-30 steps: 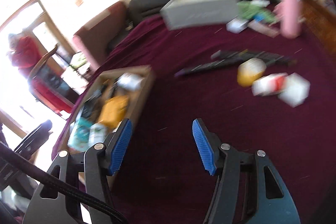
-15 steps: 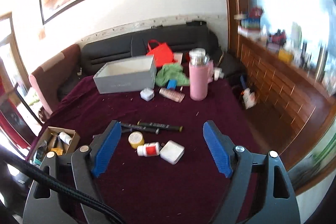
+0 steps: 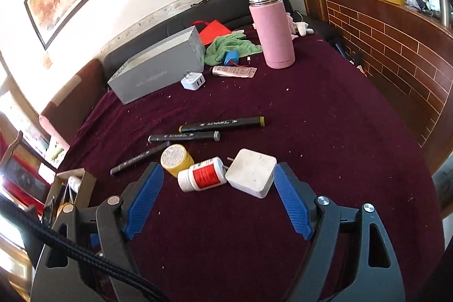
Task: Organize objects
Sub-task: 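Withdraw both open tools from the tray toward the remaining items, then grasp the yellow round tin with the right tool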
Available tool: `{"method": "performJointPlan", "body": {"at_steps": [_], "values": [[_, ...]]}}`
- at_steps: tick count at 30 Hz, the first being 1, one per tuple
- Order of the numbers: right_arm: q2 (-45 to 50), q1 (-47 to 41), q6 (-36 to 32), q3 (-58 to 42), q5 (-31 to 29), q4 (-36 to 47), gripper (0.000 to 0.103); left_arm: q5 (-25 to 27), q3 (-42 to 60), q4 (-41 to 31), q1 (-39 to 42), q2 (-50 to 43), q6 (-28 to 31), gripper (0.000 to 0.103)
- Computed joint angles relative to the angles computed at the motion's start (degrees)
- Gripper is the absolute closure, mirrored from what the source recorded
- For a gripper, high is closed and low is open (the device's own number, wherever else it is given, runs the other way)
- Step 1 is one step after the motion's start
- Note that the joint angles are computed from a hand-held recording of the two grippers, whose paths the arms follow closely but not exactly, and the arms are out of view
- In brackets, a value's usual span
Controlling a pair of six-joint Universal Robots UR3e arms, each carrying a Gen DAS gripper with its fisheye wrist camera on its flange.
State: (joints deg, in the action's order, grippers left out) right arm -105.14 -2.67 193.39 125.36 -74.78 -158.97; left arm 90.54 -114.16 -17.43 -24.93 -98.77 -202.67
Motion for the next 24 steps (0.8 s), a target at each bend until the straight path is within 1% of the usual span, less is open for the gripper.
{"method": "performJointPlan", "body": {"at_steps": [2,3,4,5,6,7,8,9,10,13,17,18,21,23,24], "values": [[1.6,0.7,0.0,-0.8,-0.9,-1.0,0.022,0.6,-0.4,1.1,-0.4,-0.3,0.3,0.03],[2.2,0.8,-0.1,-1.2,-1.0,-1.0,0.022,0.0,-0.5,1.3,-0.3,-0.3,0.7,0.029],[3.0,0.8,-0.1,-1.7,-0.7,-0.9,0.022,-1.1,-0.9,2.0,0.2,-0.2,1.0,0.024],[3.8,0.8,-0.1,-2.2,-0.2,-0.6,0.022,-2.7,-1.5,3.1,0.9,-0.3,1.4,0.018],[4.6,0.7,0.1,-3.1,0.6,0.4,0.022,-5.0,-3.0,4.6,2.1,0.2,1.8,0.015],[5.0,0.5,0.4,-3.9,1.7,1.5,0.022,-8.1,-4.8,6.7,3.6,0.9,2.2,0.01],[5.1,-0.1,0.8,-4.5,3.3,2.4,0.022,-9.3,-4.9,7.0,4.2,0.8,2.4,0.005],[5.0,-0.7,1.1,-5.0,5.5,3.3,0.022,-11.6,-5.7,7.9,5.2,1.1,2.9,0.003],[5.1,-1.0,1.1,-5.7,7.1,4.3,0.022,-12.3,-5.9,8.1,5.6,1.2,3.0,0.002],[7.5,0.4,0.1,-9.9,8.8,8.4,0.022,-13.5,-6.5,8.5,6.3,1.8,2.8,0.002],[14.4,2.7,0.7,-17.8,10.5,13.7,0.022,-15.3,-7.7,9.5,7.4,2.4,2.6,0.002],[16.4,3.7,1.2,-20.0,9.8,14.7,0.022,-15.7,-8.0,9.8,7.7,2.6,2.6,0.002],[23.0,8.7,1.2,-28.1,2.9,18.0,0.022,-15.5,-7.6,8.6,7.5,2.8,3.2,0.002],[28.0,12.3,0.7,-34.8,-2.2,22.2,0.023,-13.5,-5.4,5.3,5.9,2.4,4.8,0.002],[31.0,14.5,0.4,-38.8,-5.7,24.4,0.023,-11.5,-3.7,3.4,4.5,1.9,5.5,0.002]]}}
